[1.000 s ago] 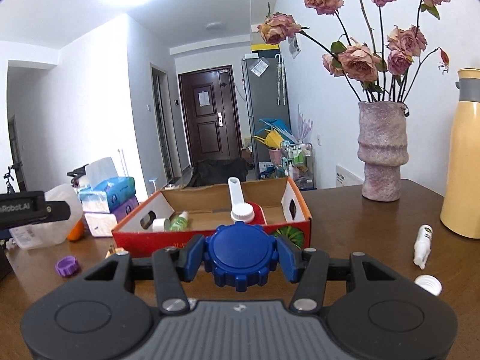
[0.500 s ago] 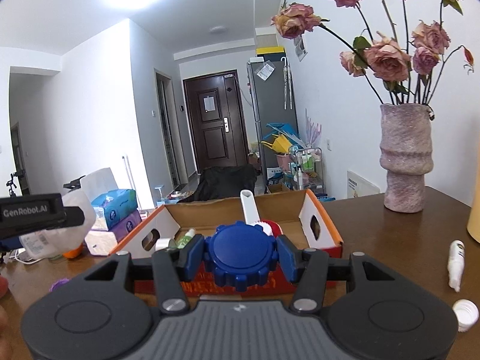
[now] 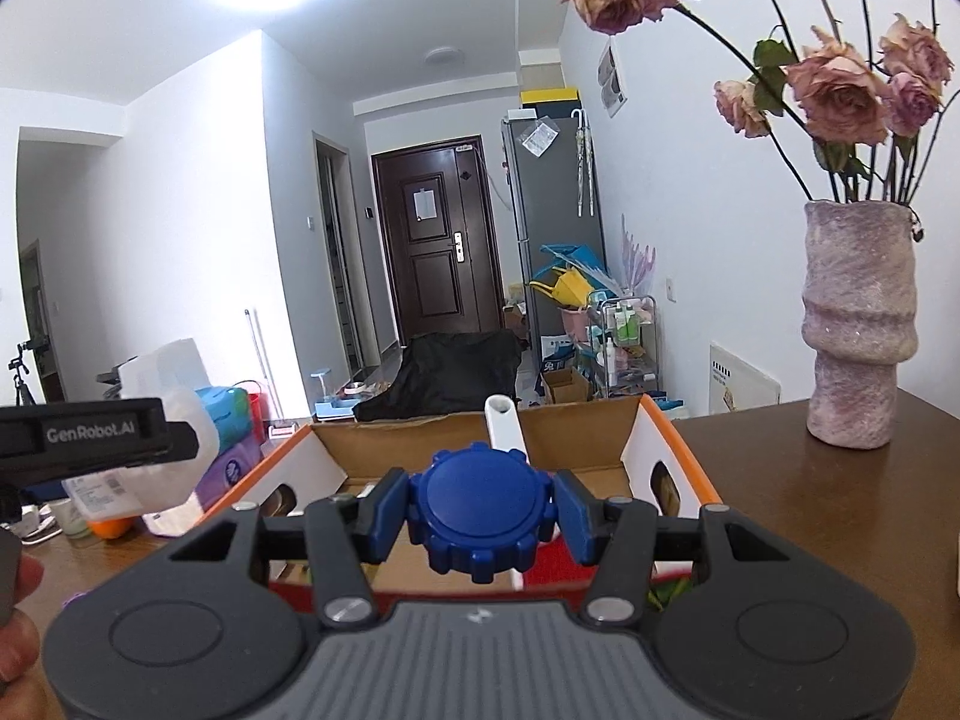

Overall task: Organize rigid objects
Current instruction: 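Lower and release the wipes pack into the box with the left gripper while the right releases the blue cap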

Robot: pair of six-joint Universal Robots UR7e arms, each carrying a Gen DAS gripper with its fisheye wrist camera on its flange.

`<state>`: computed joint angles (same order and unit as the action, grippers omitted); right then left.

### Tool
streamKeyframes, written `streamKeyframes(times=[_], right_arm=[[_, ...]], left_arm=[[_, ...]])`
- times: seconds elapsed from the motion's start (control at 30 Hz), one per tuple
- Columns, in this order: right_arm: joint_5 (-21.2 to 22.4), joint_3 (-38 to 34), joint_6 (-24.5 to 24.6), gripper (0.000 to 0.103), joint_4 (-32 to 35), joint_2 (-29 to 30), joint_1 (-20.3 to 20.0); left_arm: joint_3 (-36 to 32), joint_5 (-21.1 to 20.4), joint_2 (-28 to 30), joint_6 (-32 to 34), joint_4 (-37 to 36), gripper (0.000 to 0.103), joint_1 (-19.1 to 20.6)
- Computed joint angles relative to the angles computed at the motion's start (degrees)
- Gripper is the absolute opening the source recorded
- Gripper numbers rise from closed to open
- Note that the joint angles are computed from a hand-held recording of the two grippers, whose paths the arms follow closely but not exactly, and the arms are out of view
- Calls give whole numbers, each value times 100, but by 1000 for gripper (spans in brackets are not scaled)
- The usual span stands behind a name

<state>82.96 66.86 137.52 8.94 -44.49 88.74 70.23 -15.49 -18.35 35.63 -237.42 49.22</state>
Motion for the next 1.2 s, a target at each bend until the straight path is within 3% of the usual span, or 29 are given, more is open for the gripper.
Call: streamKeyframes(times=[0.6, 0.8, 1.2], right_arm=[[395, -1828, 89, 52, 623, 1116, 82], [476, -2327, 21, 52, 898, 1420, 105], [561, -2561, -97, 53, 1144, 1552, 106]], left_arm=[[-924, -510, 298, -212, 1115, 83, 436], [-972, -556, 305, -322, 1390, 83, 521], [-595, -808, 121, -765, 1758, 84, 538]])
